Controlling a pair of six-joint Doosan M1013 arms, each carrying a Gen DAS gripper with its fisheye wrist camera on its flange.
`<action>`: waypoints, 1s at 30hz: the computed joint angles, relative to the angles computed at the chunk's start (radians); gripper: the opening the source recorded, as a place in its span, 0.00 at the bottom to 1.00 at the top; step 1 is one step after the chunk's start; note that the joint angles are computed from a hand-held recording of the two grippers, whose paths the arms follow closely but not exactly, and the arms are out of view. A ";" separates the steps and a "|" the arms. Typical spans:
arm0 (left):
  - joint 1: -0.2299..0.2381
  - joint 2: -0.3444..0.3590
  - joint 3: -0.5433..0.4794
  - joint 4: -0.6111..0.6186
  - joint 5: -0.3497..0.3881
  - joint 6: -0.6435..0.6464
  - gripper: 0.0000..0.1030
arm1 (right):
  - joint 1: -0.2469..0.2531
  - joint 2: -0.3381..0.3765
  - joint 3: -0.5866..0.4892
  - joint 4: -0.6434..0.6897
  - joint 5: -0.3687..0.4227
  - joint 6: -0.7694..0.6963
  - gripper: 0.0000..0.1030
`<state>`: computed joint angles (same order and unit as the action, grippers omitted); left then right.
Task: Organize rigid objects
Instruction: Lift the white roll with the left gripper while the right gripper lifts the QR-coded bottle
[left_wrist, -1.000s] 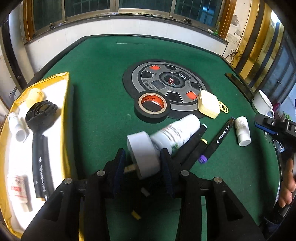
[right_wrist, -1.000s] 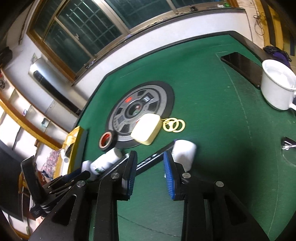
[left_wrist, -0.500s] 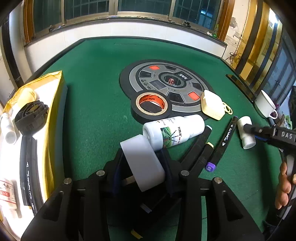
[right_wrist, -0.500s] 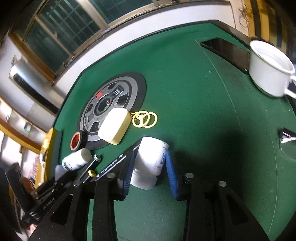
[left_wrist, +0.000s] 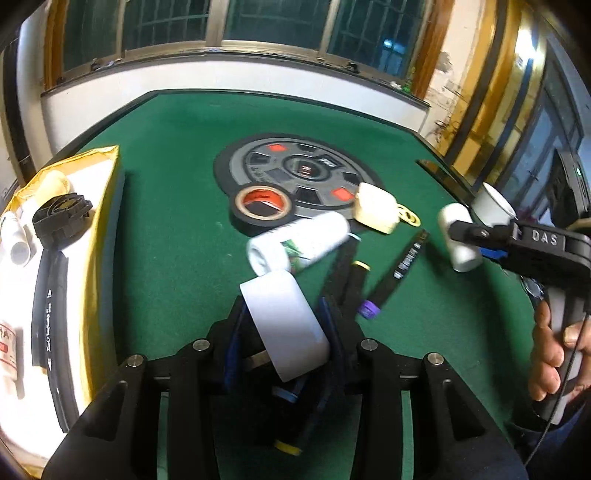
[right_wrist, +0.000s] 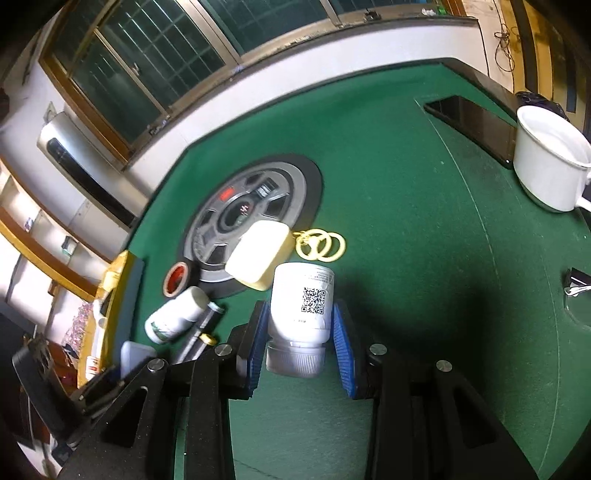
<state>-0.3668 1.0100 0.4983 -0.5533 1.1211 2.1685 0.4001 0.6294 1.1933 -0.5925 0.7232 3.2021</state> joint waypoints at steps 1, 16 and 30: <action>-0.001 -0.010 0.017 -0.010 -0.005 0.011 0.35 | 0.002 0.003 -0.007 0.002 -0.011 -0.017 0.30; -0.002 -0.074 0.112 -0.074 -0.032 0.092 0.36 | 0.015 0.022 -0.040 0.007 -0.054 -0.086 0.30; -0.002 -0.085 0.122 -0.092 -0.035 0.095 0.36 | 0.021 0.028 -0.051 0.031 -0.068 -0.132 0.30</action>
<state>-0.3686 0.9254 0.6204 -0.6457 1.0859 2.2638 0.4211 0.6574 1.1419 -0.5616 0.6553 3.0704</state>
